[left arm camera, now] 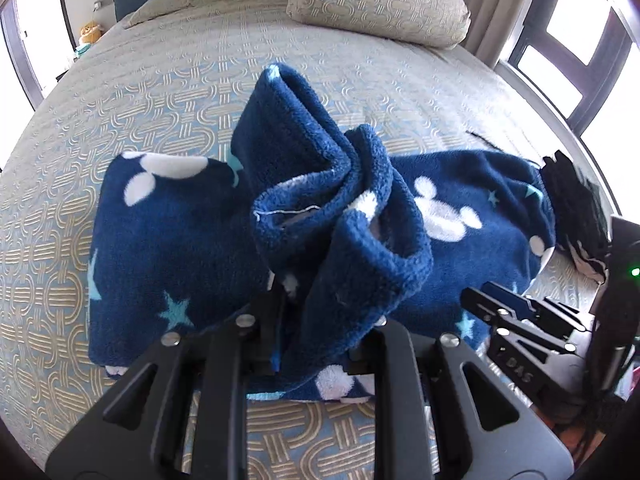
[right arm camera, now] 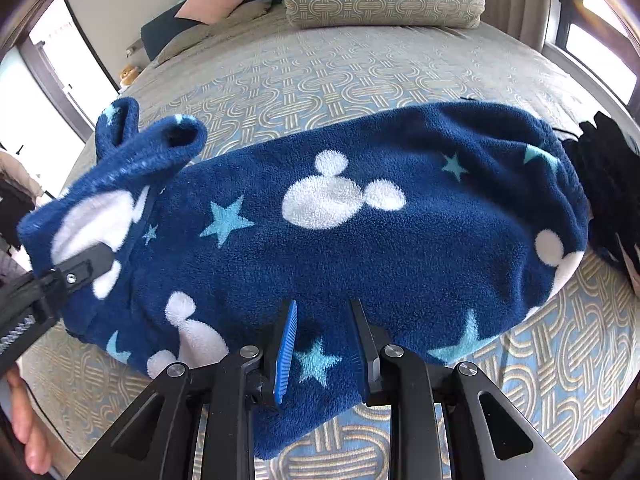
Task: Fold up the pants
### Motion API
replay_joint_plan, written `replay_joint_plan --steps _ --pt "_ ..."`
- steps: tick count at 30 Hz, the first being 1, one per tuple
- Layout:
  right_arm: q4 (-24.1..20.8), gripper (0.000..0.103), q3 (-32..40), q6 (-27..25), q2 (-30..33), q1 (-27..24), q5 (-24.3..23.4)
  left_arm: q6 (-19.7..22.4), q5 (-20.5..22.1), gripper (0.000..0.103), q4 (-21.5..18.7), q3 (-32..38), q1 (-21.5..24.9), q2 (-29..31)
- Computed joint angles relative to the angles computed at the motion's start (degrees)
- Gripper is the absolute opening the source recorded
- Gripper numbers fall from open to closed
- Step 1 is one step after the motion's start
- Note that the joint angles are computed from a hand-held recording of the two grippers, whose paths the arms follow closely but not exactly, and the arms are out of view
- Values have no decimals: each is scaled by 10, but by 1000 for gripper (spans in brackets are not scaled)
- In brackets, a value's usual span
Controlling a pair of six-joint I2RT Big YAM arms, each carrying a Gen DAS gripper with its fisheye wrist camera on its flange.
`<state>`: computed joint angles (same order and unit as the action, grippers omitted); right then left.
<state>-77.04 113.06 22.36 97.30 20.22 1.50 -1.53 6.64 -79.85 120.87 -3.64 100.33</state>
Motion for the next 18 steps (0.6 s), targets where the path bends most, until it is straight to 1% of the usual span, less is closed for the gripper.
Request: replay_joint_plan --steps 1,3,4,5,6,8,12,15,18 --pt "1 25 2 -2 2 2 5 0 3 23 0 -2 1 -3" --pt "0 25 9 -4 3 6 21 7 9 35 -9 0 -4 1" --pt "-1 25 12 -4 3 7 28 14 12 45 -21 3 -8 5" --pt "-1 26 13 -5 3 9 35 21 14 48 -33 8 -10 10" --pt "0 26 13 -5 0 11 41 28 14 48 -45 7 -13 12" --pt "3 26 8 -8 -8 13 50 41 14 48 -55 1 -19 9" --pt "4 26 11 -17 -12 16 57 56 24 49 -54 -4 -19 -7" --pt "5 27 15 -22 -13 18 56 57 24 49 -50 -4 -12 -16" --pt "5 27 21 -23 -12 21 59 56 24 52 -47 -1 8 -25"
